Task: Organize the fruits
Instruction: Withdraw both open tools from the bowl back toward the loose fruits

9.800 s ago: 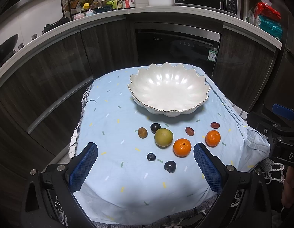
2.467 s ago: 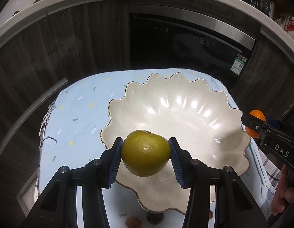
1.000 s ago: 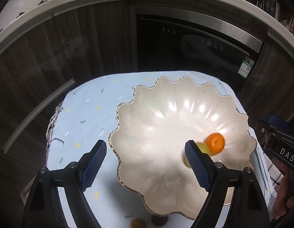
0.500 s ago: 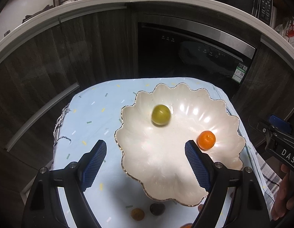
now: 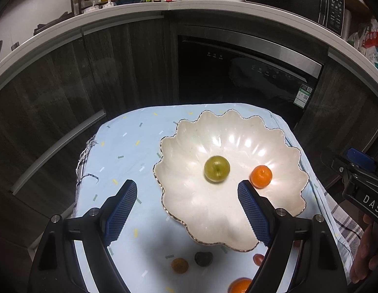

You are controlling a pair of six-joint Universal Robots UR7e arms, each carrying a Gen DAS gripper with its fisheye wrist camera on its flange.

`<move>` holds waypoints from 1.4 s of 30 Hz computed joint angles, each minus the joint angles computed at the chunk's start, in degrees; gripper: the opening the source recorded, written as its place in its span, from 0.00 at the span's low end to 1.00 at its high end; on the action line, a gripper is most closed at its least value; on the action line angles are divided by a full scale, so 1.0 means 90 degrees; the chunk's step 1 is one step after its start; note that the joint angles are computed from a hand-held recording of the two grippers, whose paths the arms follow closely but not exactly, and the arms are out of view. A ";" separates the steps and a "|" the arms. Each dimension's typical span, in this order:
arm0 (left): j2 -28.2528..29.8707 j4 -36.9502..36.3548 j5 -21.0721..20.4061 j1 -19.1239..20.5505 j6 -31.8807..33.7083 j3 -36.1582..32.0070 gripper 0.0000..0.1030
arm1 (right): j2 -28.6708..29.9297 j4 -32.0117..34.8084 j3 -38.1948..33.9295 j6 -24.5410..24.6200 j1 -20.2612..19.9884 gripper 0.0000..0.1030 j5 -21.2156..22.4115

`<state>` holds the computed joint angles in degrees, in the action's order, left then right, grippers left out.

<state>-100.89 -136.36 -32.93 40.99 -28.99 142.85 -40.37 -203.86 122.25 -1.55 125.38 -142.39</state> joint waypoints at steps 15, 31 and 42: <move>-0.0842 0.1371 -0.0021 -0.0514 -0.0936 0.0280 0.82 | -0.0114 -0.0030 0.0376 0.0217 0.0207 0.75 -0.0083; -0.1173 0.2055 -0.0320 -0.1024 -0.1590 0.0564 0.82 | -0.0253 -0.0388 0.0930 0.0243 0.0300 0.75 -0.0028; -0.1202 0.2166 -0.0632 -0.1159 -0.1929 0.0877 0.82 | -0.0238 -0.0624 0.1303 0.0178 0.0205 0.75 -0.0029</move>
<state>-111.70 -116.87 -38.61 30.56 -46.35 150.74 -42.51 -209.48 133.97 0.06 127.22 -142.65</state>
